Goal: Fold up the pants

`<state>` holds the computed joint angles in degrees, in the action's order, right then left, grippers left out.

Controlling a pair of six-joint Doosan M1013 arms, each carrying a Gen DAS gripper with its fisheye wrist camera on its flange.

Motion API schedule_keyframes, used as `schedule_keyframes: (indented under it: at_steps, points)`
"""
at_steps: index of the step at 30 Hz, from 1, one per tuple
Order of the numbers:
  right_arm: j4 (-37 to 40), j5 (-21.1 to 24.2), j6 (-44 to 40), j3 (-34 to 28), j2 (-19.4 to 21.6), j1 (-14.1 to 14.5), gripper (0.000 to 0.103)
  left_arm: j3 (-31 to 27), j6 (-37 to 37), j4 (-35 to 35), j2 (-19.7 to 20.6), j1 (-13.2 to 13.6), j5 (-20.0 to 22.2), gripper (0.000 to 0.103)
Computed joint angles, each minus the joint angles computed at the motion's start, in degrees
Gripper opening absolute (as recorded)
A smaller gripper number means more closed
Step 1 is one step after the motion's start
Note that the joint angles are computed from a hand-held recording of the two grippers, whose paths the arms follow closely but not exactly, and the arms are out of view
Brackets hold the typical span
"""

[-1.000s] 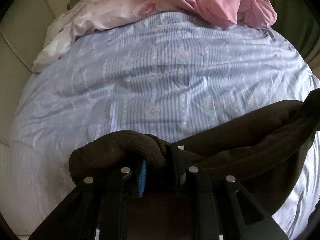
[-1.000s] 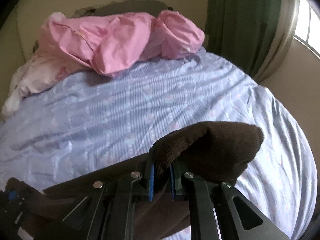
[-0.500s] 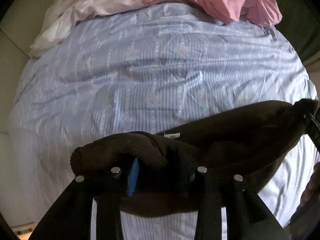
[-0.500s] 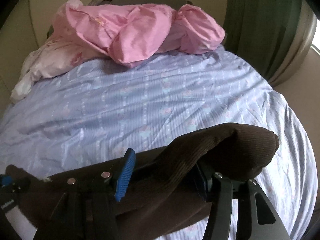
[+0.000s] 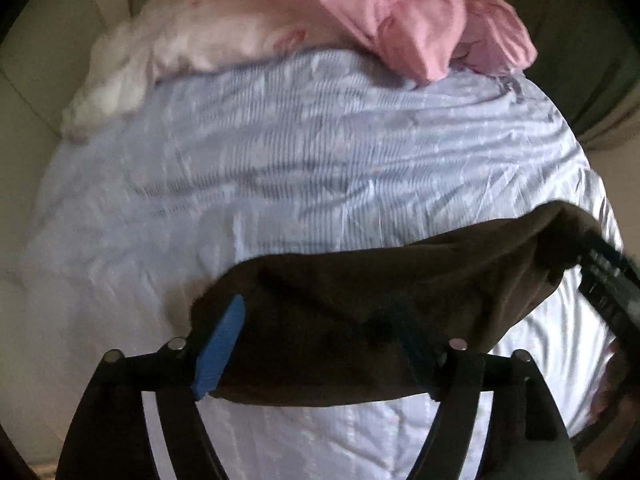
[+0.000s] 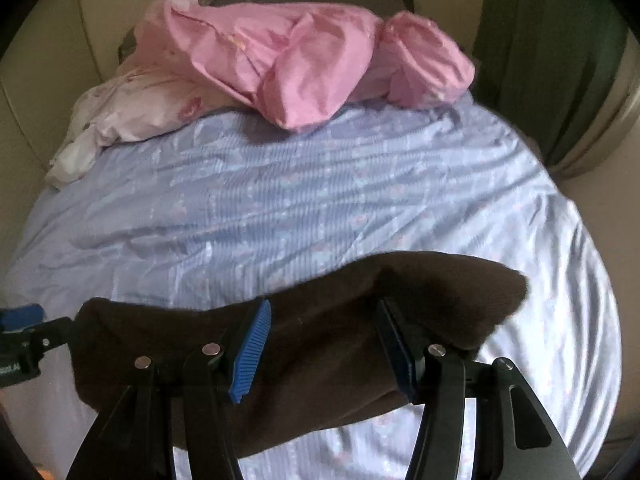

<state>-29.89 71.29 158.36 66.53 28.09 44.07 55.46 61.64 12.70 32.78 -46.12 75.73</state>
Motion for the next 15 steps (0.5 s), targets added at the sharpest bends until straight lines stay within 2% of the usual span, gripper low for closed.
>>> schedule_keyframes:
  at_steps: [6,12,15]
  points:
    - [-3.6,1.77,-5.01,2.48,-2.52,0.81,0.056,5.35,2.46,4.18,-2.5,-2.83,-6.24,0.076]
    - [-8.5,2.96,-5.87,11.82,-7.37,1.15,0.056,9.95,9.97,6.99,-1.99,-7.6,-11.14,0.076]
    - [-9.2,2.21,-6.25,16.29,-9.16,0.93,0.056,11.2,13.15,11.92,-0.55,-10.52,-11.89,0.076]
